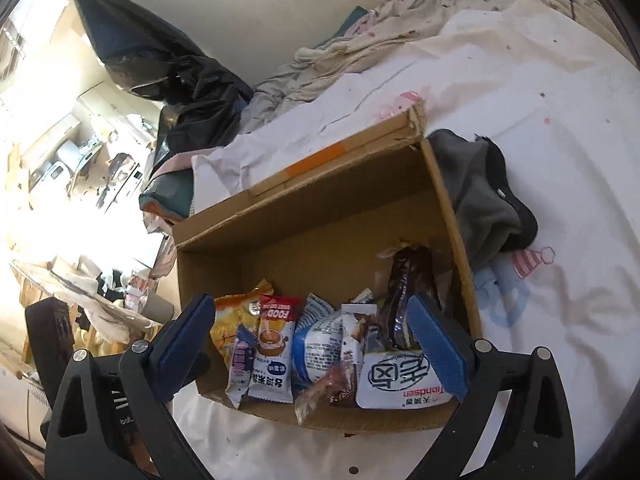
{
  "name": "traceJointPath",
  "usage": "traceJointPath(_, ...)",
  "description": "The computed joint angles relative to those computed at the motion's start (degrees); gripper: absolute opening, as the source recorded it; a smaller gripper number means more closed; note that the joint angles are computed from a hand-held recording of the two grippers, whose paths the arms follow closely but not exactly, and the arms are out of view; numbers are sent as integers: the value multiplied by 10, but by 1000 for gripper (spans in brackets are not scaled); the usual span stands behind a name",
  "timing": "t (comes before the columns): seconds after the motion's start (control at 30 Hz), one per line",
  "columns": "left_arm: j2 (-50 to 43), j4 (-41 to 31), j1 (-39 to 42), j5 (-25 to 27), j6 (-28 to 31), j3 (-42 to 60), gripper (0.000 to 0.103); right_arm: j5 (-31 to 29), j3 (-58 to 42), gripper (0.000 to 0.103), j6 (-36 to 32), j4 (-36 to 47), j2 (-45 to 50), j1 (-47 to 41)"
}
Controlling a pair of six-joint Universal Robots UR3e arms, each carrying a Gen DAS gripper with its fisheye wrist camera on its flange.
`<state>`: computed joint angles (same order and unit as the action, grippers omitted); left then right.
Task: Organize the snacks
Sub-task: 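Withdraw both grippers from the box toward the remaining snacks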
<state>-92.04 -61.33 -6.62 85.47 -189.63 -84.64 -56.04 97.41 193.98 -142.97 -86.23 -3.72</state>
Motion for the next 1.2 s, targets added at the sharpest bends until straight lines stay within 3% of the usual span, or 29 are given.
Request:
traceJointPath(0.4,28,14,5,-1,-8,-30,81,-5,17,100,7,30,-33,0)
traceJointPath(0.83,142,-25,23,-4,5,-111,81,-52,157,100,9,90,-193,-24)
traceJointPath(0.93,176,-41,33,-1,2,-140,81,-101,217,100,21,74,-233,-8)
traceJointPath(0.97,190,-45,40,-7,3,-153,81,-143,229,100,25,66,-228,18)
traceJointPath(1.1,243,-79,82,-18,-20,-201,81,-234,236,100,3,13,-151,116)
traceJointPath(1.2,284,-125,151,-91,-26,-230,81,-272,215,100,-22,-37,-89,163)
